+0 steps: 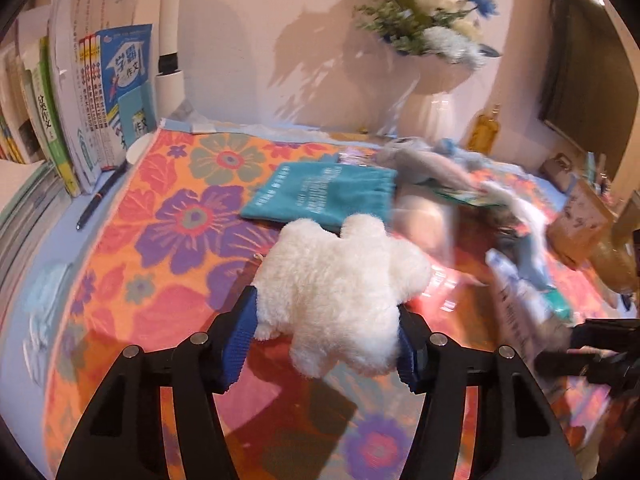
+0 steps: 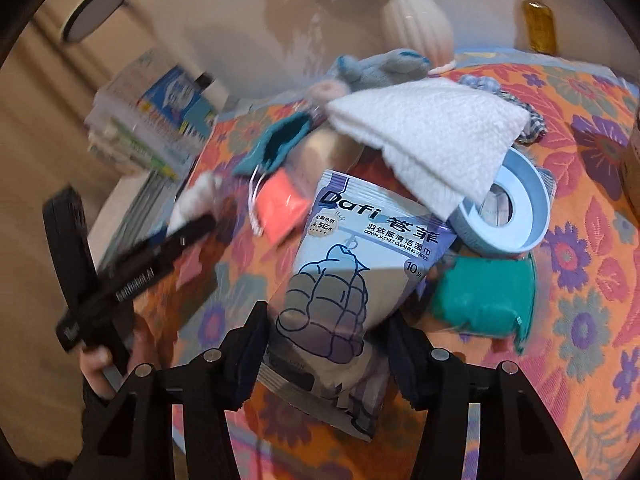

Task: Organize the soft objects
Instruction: 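Grasp the white fluffy plush with the left tool while the right grasps the Dafi packet, then carry both items to the amber glass bowl and open both tools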

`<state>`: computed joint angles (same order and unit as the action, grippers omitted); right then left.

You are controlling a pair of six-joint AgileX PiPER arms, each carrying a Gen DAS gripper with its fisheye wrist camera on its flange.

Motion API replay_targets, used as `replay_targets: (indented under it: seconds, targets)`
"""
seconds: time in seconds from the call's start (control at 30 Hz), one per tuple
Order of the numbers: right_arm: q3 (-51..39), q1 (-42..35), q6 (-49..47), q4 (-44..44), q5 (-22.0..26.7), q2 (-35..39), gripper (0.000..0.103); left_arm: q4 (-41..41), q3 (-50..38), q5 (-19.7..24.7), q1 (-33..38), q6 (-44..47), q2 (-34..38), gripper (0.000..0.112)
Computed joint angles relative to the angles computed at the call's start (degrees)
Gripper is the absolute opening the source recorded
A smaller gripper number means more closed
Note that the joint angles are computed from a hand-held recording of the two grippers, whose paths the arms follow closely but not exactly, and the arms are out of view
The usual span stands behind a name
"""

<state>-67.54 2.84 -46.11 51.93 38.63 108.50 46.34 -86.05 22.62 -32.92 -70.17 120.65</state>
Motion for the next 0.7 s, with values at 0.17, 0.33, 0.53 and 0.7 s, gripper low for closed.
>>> replay_targets:
  seconds: [0.17, 0.33, 0.53, 0.7]
  targets:
    - [2.6, 3.7, 0.6, -12.5, -1.3, -3.9, 0.057, 4.2, -0.3, 1.8, -4.0, -6.5, 0.9, 0.058]
    - [3.8, 3.4, 4.6, -13.3, -4.1, -4.9, 0.081, 11.8, -1.3, 8.2, -7.3, -12.3, 2.1, 0.058]
    - [3.6, 2.6, 8.8, -9.1, -3.0, -4.5, 0.081, 12.3, -1.7, 9.2, -7.7, -12.1, 2.5, 0.058]
    - [4.5, 8.0, 21.0, -18.2, -9.8, -5.8, 0.08, 13.8, -0.8, 8.9, -8.0, -13.7, 2.1, 0.058]
